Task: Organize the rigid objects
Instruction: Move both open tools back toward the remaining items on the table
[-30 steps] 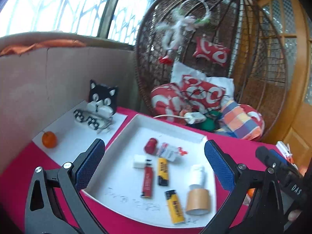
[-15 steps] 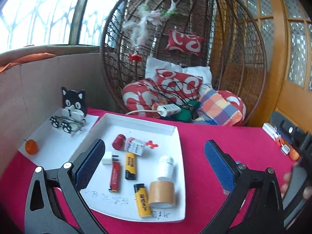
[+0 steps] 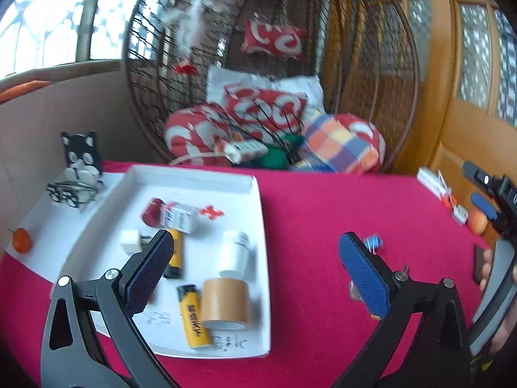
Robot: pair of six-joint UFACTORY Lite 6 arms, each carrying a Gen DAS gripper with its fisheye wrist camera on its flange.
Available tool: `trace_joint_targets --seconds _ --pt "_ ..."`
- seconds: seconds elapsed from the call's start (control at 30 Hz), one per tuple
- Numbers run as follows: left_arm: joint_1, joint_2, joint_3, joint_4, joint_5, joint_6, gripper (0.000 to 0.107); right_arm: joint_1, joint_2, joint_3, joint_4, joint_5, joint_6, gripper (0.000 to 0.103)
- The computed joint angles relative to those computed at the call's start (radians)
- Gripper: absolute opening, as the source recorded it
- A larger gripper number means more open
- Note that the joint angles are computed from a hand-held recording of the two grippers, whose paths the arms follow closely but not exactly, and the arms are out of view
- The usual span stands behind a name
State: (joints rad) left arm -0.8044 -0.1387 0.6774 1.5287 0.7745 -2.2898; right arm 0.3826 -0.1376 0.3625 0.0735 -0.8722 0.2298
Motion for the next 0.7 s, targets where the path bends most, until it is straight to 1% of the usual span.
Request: trace_joint_targets --seconds 0.07,0.2,0.27,0.3,0.43,0.5,0.63,0.7 --pt "0.015 0.064 0.039 0.028 -0.058 -0.005 0.103 -0.047 0.024 0.002 -0.032 -0.003 0.022 0.103" --pt "0.056 0.265 0.186 0.107 -0.236 -0.032 0.103 -0.142 0.076 0.014 -0.114 -0.002 0.084 0.103" --pt "0.058 0.379 0.283 0.064 -0.282 0.055 0.103 -0.187 0.094 0.015 -0.158 0.000 0.114 0.103" --pt "0.054 0.444 0.343 0.014 -0.290 0.131 0.103 -0.202 0.098 0.013 -0.172 -0.001 0.123 0.103" --pt "0.060 0.623 0.509 -0.139 -0.305 0.325 0.103 -0.257 0.111 0.005 -0.216 -0.005 0.152 0.103" --pt "0.073 0.685 0.573 -0.195 -0.308 0.388 0.103 -0.284 0.129 0.015 -0.250 -0.006 0.178 0.103" --pt "0.076 0.770 0.664 -0.253 -0.343 0.467 0.103 -0.333 0.152 0.021 -0.307 -0.014 0.222 0.103" --pt "0.066 0.827 0.738 -0.310 -0.317 0.546 0.103 -0.337 0.164 0.029 -0.307 -0.013 0.225 0.103"
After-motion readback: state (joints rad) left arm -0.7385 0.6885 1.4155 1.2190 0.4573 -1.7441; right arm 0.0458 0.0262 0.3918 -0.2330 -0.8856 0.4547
